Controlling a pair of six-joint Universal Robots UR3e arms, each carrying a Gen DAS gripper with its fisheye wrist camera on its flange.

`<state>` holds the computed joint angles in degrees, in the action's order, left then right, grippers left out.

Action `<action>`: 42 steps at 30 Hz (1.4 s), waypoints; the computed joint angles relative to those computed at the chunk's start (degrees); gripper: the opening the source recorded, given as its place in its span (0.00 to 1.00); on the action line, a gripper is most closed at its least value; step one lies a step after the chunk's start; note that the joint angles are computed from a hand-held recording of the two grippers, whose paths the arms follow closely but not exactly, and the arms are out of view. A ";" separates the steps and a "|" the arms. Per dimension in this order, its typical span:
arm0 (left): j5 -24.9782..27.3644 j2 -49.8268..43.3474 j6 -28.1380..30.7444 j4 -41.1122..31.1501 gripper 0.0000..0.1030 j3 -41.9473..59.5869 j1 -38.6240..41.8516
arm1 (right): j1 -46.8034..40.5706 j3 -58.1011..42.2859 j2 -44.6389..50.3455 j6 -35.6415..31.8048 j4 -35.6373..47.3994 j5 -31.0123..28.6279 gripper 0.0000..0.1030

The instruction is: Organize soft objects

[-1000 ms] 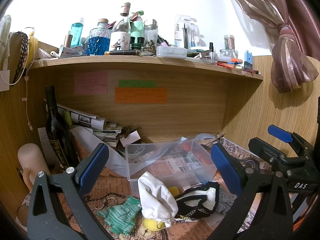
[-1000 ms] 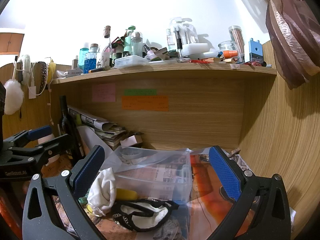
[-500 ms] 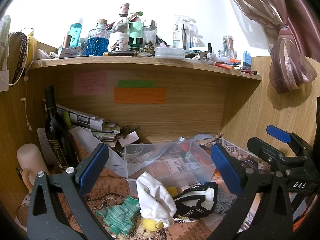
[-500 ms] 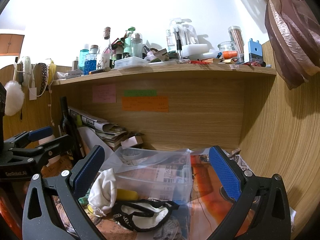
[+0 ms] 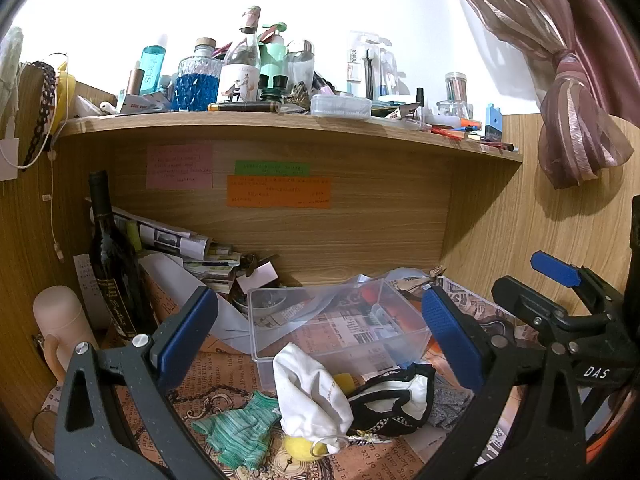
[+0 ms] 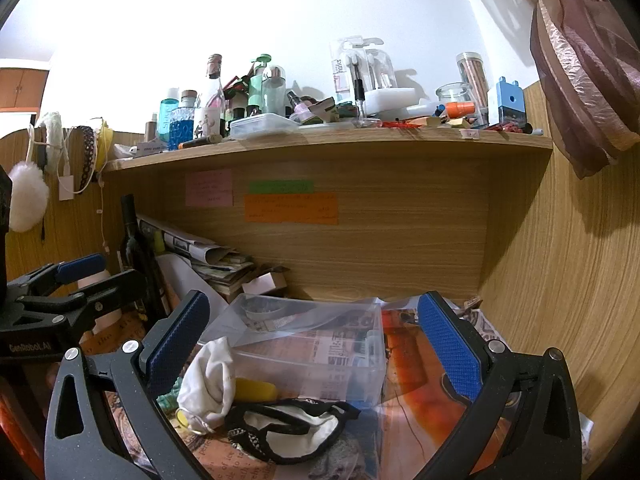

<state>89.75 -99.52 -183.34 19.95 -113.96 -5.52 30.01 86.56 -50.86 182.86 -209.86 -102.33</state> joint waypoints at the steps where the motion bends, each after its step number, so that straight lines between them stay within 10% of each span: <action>1: 0.40 0.33 -0.13 -0.75 1.00 0.33 -0.52 | 0.05 -0.05 -0.02 -0.09 0.07 -0.01 1.00; 27: -13.88 -14.58 -5.66 -16.11 0.99 7.98 8.27 | -6.84 -9.66 9.33 3.48 23.82 10.70 0.94; 37: -15.28 -19.09 -1.88 -23.68 0.70 13.78 8.55 | -10.20 -16.90 12.67 3.09 37.48 17.08 0.61; 42: -17.67 -19.73 -0.53 -27.35 0.35 15.10 8.81 | -11.95 -19.51 14.05 3.77 41.58 22.22 0.30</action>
<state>72.09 -119.25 -183.87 -7.40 -98.86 3.30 18.06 67.05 -36.81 186.63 -168.29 -80.12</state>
